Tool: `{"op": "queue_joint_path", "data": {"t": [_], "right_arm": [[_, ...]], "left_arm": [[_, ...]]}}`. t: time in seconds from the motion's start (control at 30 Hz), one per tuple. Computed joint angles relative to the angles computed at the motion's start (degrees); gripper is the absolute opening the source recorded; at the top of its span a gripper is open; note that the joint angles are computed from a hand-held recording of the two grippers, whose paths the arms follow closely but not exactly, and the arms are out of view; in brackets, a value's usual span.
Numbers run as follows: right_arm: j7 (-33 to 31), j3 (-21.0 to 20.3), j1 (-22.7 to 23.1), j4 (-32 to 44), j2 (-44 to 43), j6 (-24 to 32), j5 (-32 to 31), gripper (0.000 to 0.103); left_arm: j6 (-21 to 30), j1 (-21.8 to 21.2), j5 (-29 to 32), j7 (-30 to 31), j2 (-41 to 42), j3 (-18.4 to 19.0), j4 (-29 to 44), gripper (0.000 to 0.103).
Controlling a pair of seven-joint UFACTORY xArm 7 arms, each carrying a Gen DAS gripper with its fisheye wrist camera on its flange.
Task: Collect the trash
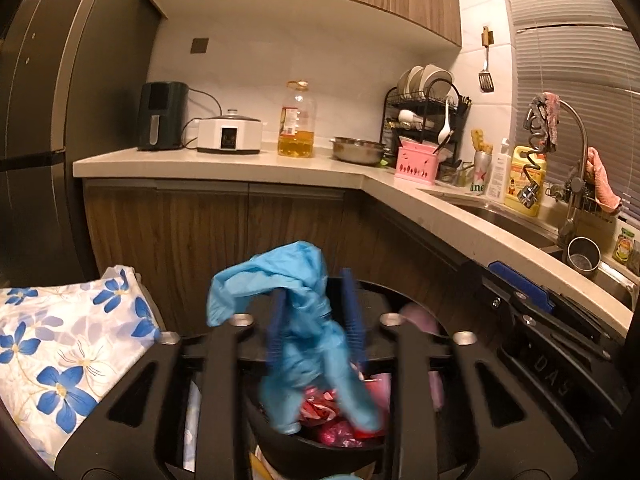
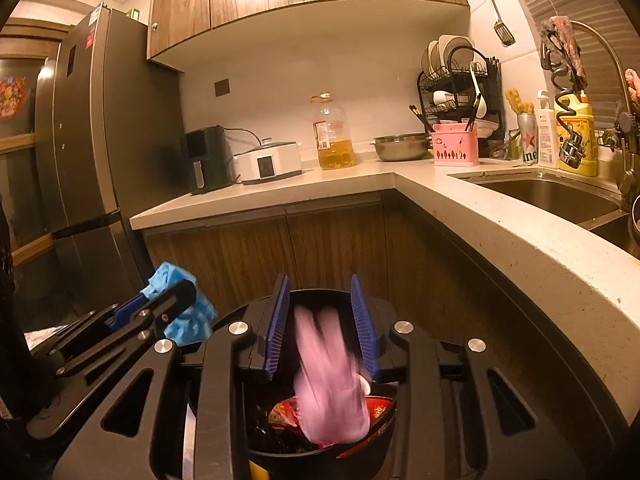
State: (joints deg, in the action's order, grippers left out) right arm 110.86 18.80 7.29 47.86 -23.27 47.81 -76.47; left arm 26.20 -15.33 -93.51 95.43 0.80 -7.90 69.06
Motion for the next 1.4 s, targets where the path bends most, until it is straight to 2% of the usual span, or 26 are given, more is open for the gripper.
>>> {"op": "queue_joint_path", "data": {"t": [0.03,0.17,0.4,0.67,0.77,0.8,0.87,0.9,0.97,1.03,1.1,1.2,1.27,1.4], "right_arm": [[0.0,-0.1,0.0,-0.1,-0.1,0.0,0.2,0.034],[0.8,0.2,0.0,-1.1,-1.0,0.5,1.0,0.048],[1.2,1.5,0.3,-1.4,-1.6,3.1,2.4,0.063],[1.9,2.2,0.3,-2.8,-3.9,5.7,4.3,0.065],[2.1,2.4,-0.2,-3.4,-5.0,6.2,4.9,0.065],[2.0,2.6,-0.3,-3.5,-5.3,6.5,5.0,0.065],[2.0,2.8,-0.6,-3.9,-6.0,7.0,5.3,0.065],[2.1,2.8,-0.8,-4.1,-6.3,7.0,5.5,0.065],[2.0,2.6,-1.1,-4.5,-6.9,6.7,6.2,0.065],[1.9,2.8,-1.4,-4.7,-7.1,6.4,6.4,0.065],[1.8,3.1,-1.7,-4.8,-7.1,6.2,6.4,0.065],[1.9,3.7,-1.9,-4.5,-6.8,6.2,6.4,0.066],[1.7,3.7,-1.9,-4.4,-6.7,6.2,6.9,0.067],[0.3,5.1,-1.2,-3.2,-5.6,8.1,7.7,0.074]], "left_arm": [[0.2,0.1,-0.4,0.1,0.1,0.1,-0.1,0.047],[1.8,0.6,0.3,-1.0,0.1,0.4,-0.3,0.055],[5.2,1.7,1.4,-2.1,-0.4,1.1,-1.2,0.067],[12.6,3.4,4.0,-4.8,-0.1,2.0,-1.0,0.068],[17.2,4.1,6.2,-7.0,0.7,2.2,-0.2,0.069],[20.3,4.5,7.8,-7.8,1.2,2.4,0.2,0.071],[22.6,5.1,11.7,-9.2,2.6,1.7,1.3,0.082],[21.3,4.2,16.6,-11.8,3.7,1.6,2.1,0.089],[15.4,2.6,27.2,-18.4,4.8,0.4,2.3,0.091],[12.1,2.1,32.1,-20.0,4.8,-0.4,1.2,0.092],[9.9,2.2,31.5,-17.2,3.8,-1.0,-0.5,0.094],[14.9,3.5,30.3,-17.7,2.6,-0.2,-0.6,0.097],[15.7,4.0,28.7,-17.8,1.7,0.3,-1.2,0.097],[10.5,3.9,22.3,-12.8,-3.0,1.4,-6.6,0.097]]}}
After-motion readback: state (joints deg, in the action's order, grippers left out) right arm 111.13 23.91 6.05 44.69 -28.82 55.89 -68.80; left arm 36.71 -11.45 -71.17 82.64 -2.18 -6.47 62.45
